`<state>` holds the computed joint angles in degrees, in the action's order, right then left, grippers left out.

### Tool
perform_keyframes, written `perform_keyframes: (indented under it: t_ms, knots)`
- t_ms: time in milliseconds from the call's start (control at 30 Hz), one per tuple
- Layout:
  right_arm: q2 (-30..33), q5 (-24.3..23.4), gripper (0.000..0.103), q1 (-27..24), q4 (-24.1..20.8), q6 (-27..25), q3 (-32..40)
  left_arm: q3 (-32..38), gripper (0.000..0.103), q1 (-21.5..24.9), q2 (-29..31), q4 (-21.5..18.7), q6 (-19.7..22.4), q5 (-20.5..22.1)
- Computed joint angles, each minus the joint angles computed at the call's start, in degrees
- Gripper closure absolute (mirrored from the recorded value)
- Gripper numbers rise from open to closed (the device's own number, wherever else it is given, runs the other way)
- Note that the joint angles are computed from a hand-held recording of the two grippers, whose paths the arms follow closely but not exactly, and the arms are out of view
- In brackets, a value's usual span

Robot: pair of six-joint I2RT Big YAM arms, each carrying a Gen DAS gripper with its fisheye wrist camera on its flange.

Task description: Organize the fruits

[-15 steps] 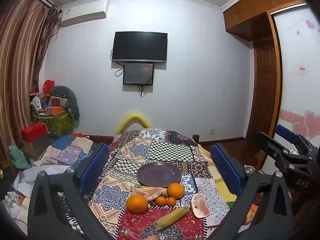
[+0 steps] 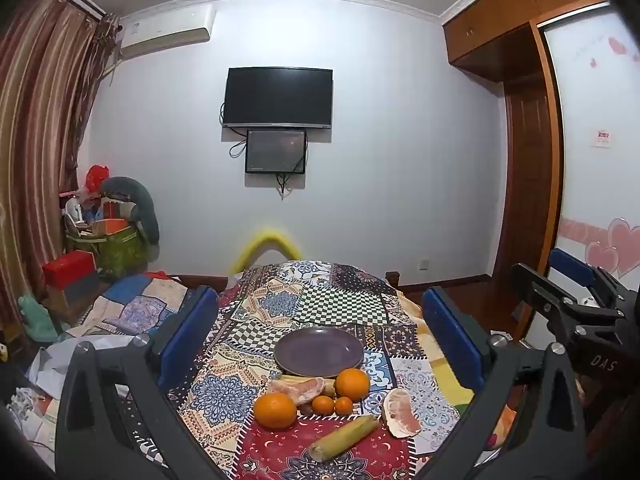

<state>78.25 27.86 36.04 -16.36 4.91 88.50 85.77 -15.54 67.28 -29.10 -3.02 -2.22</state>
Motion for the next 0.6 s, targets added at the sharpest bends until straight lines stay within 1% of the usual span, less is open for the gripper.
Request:
perform_keyframes:
  t_ms: [167, 600]
  knots:
    - [0.1, -0.15, 0.0, -0.17, 0.09, 0.55, -0.07, -0.7, 0.0, -0.08, -0.28, 0.7, 0.39, -0.11]
    - [-0.2, 0.05, 0.0, -0.02, 0.19, 1.39, -0.69, 0.04, 0.0, -0.55, -0.2, 0.35, 0.46, -0.47]
